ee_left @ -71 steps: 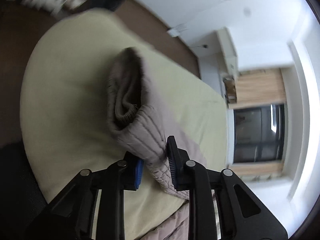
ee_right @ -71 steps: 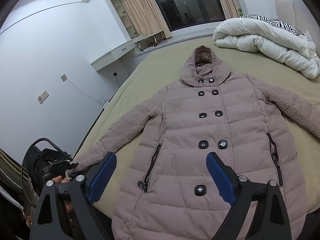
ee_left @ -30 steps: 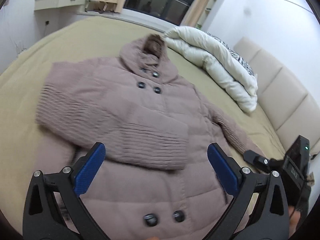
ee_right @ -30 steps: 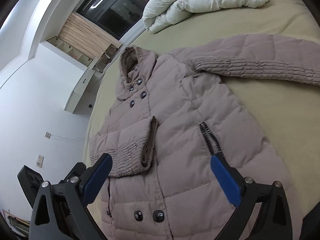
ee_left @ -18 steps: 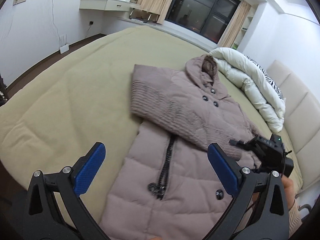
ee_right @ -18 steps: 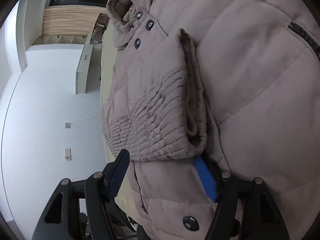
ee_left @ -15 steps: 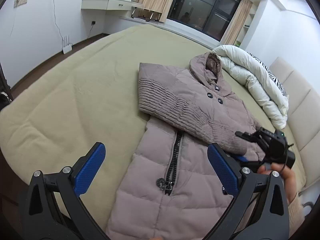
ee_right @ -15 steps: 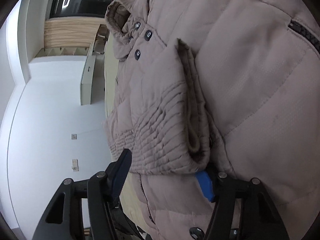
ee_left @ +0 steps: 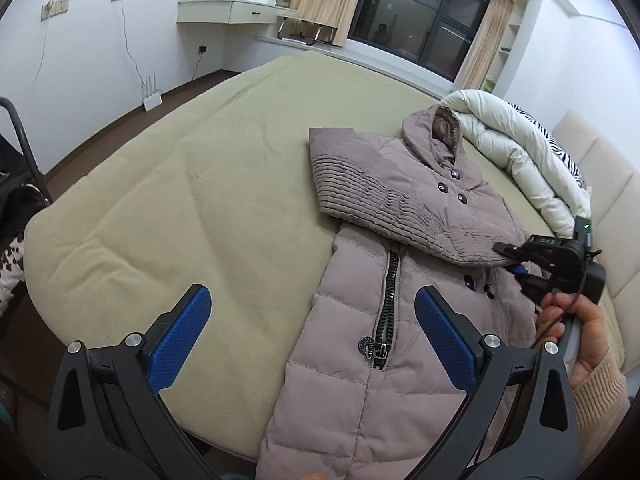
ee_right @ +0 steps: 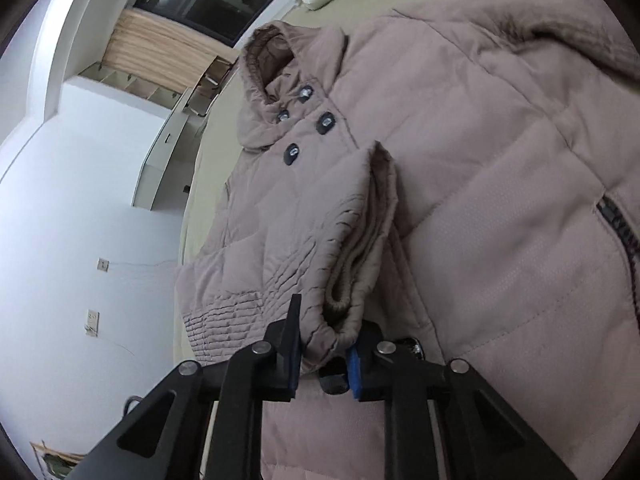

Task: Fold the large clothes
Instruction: 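Grasp the other sleeve cuff with the right tool and lift it over the coat front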

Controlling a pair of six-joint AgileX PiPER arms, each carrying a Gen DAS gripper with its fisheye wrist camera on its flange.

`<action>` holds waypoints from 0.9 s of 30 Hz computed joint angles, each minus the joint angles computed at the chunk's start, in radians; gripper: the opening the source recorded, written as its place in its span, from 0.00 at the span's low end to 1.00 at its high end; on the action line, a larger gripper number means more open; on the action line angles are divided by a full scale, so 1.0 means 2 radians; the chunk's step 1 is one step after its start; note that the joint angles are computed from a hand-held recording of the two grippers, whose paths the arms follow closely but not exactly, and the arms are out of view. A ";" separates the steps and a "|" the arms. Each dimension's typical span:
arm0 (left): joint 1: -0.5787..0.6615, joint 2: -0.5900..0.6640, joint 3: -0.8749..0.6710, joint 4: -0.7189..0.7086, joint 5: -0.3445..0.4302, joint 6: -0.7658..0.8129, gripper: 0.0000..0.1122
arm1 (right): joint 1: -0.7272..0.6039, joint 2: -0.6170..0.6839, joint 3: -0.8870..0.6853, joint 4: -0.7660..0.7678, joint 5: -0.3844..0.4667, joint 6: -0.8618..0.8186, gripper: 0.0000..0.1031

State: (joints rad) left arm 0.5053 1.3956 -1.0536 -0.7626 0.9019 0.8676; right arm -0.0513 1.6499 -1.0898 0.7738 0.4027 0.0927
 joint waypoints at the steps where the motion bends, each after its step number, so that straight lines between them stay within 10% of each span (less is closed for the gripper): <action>1: -0.004 0.000 0.002 0.001 -0.004 -0.002 0.92 | 0.002 -0.006 -0.011 -0.022 0.007 0.012 0.19; 15: -0.165 0.120 -0.056 0.010 -0.133 -0.125 0.92 | 0.009 0.032 -0.381 -0.110 0.191 0.048 0.17; 22: -0.264 0.262 -0.226 0.147 -0.184 -0.330 0.92 | -0.007 0.122 -0.620 -0.114 0.278 0.071 0.17; 27: -0.309 0.379 -0.407 0.262 -0.146 -0.460 0.92 | -0.034 0.139 -0.662 -0.104 0.287 0.079 0.17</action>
State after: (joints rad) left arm -0.1136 2.1541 -1.8678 -0.2386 0.6107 -0.0532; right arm -0.1201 1.9271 -2.4138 0.5649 0.9767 0.2513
